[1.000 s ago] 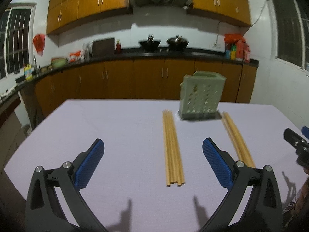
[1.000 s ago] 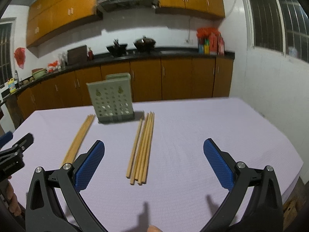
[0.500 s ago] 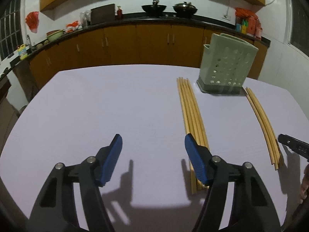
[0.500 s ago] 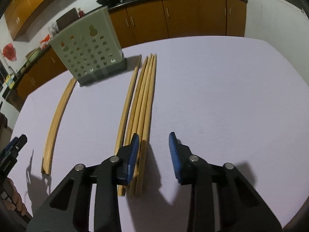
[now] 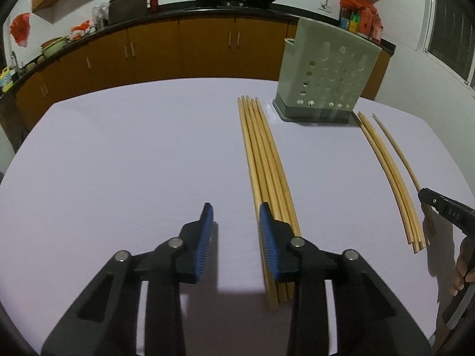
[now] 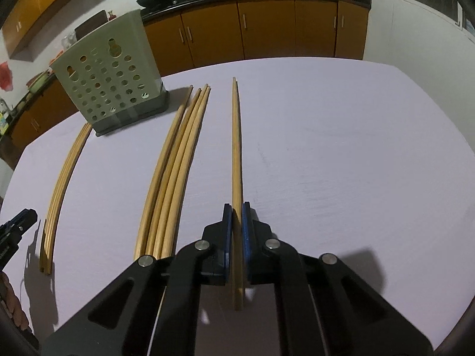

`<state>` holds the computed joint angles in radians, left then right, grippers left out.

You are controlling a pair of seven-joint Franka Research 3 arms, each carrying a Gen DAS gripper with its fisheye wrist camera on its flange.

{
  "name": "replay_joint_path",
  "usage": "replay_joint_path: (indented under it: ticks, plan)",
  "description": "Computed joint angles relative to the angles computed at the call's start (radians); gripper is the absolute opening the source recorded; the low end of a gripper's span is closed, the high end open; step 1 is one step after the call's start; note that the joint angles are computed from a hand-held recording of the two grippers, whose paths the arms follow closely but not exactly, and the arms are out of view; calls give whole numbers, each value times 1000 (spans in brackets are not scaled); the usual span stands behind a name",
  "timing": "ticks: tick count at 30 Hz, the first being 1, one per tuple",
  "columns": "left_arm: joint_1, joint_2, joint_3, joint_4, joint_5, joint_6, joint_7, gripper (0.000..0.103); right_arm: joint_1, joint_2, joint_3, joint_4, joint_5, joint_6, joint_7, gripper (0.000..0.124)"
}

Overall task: Organize utensils
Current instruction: 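Grasp one wooden chopstick with the left tool while the right tool grasps another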

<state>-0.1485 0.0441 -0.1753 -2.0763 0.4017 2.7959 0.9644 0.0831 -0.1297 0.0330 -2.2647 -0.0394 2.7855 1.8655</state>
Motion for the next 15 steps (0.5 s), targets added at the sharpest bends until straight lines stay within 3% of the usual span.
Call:
replay_joint_path:
  ticks: [4,8,15]
  plan:
    - [1,15,-8,8,-78,7,73,27,-9,-1,9,-4,-43,10,23,8]
    - [-5,28,-8,26,-78,-26,89,20,-7,2,6,-5,-52,16,23,8]
    - [0,25,-6,25,-107,-25,109,20,-8,2,5,-6,-61,17,20,8]
